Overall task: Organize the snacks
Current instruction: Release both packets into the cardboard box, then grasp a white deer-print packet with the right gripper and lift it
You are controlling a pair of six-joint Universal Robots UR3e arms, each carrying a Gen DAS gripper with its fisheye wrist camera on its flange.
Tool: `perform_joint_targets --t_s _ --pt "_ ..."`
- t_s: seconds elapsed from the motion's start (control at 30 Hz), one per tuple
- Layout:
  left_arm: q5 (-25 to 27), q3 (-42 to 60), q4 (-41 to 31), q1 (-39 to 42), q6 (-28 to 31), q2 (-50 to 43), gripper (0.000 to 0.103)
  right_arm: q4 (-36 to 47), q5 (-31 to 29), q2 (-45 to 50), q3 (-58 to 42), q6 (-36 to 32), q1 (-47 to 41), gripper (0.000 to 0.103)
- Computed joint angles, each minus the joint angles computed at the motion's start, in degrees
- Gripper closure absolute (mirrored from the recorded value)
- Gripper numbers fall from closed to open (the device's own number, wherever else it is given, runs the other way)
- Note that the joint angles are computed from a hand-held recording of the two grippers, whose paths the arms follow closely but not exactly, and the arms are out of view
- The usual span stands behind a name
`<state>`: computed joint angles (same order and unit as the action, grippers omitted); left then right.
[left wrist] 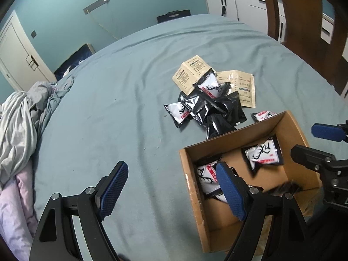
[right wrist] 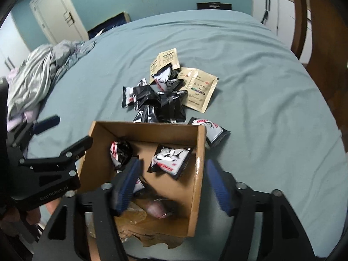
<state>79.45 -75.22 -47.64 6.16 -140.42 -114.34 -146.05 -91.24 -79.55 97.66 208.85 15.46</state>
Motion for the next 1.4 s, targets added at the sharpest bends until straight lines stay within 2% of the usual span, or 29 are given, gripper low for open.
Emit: perform_joint_targets --t_s 0.13,0.63,0.93,1.07,1.23,1.4 --pt "-0.03 1.61 -1.36 0.26 -1.08 -0.70 0.019 -0.80 -1.36 -0.49 0.84 1.79 0.48 0.032" --pt "0.72 2.83 -1.45 0.89 -3.19 -1.52 0.019 -0.79 -4.94 -4.57 3.22 3.80 0.71 0.031" --pt "0.61 6.15 -5.48 0.82 -4.16 -3.15 0.019 4.94 -1.26 -11.18 5.05 -0.16 -6.25 0.031" --pt "0.43 5.99 -5.11 0.78 -4.33 -2.82 0.019 8.98 1.36 -12.31 4.82 -2.21 -11.62 0.031" --pt "0.11 6.15 -5.50 0.72 -4.68 -2.42 0.019 14.10 4.74 -9.47 1.87 -2.46 -16.50 0.031" --pt "-0.15 6.58 -6.17 0.68 -4.84 -2.21 0.019 16.58 11.39 -4.50 -1.18 -1.45 -21.51 0.031"
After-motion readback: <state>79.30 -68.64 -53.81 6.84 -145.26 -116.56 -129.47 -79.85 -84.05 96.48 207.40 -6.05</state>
